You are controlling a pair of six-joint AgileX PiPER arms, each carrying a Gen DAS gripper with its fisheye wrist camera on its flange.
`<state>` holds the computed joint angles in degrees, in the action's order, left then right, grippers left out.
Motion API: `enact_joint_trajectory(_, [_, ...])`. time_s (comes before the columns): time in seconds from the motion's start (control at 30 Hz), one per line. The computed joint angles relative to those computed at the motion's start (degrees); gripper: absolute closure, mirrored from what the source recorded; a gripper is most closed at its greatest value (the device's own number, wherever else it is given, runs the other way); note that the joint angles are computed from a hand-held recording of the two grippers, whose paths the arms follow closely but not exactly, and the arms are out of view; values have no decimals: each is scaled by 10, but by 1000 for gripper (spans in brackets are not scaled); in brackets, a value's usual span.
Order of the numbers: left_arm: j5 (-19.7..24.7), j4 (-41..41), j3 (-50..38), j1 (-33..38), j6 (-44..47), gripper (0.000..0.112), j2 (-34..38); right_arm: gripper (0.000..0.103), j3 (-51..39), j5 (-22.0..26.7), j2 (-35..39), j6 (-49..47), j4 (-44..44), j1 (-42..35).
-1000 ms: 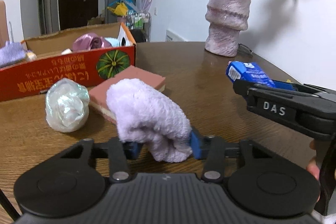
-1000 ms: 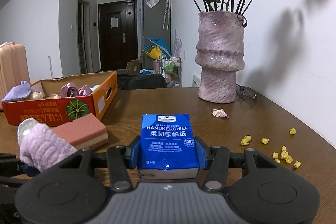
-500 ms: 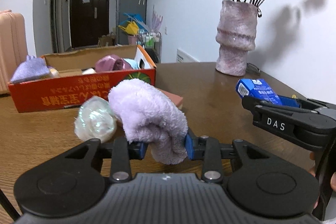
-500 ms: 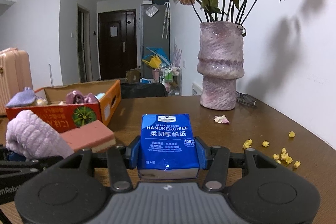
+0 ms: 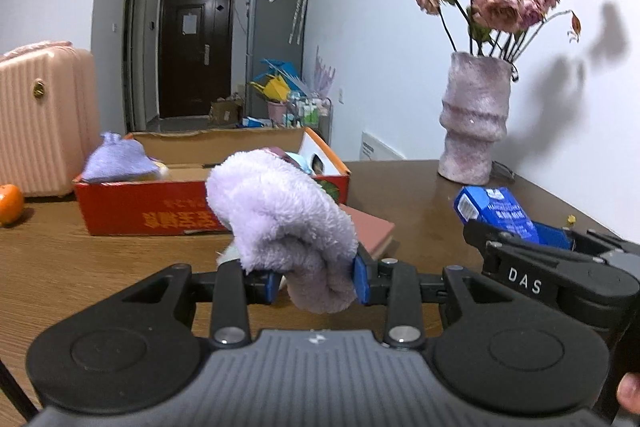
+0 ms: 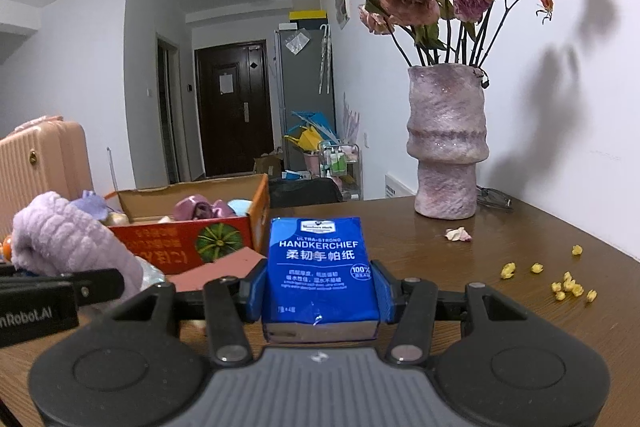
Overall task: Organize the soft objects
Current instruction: 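Carry the pink towel and tissue pack over the cardboard box with both tools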
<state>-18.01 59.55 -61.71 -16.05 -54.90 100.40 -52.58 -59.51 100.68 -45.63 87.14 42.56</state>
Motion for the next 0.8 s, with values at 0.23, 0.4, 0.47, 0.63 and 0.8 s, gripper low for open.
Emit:
enact_joint_trajectory(0.23, [-24, 39, -5, 43, -40, 77, -7, 52, -42, -27, 30, 4, 14, 29])
enact_joint_trajectory(0.4, [-31, 59, -18, 68, -61, 77, 0, 52, -71, -37, 50, 1, 18, 37])
enact_joint_trajectory(0.47, [-32, 63, -25, 77, -65, 77, 4, 52, -82, -39, 57, 1, 22, 39])
enact_joint_trajectory(0.63, [-36, 73, -37, 93, -72, 77, 12, 52, -111, -43, 76, -5, 27, 43])
enact_joint_trajectory(0.8, [-37, 94, -53, 103, -90, 77, 23, 52, -138, -44, 95, -18, 26, 43])
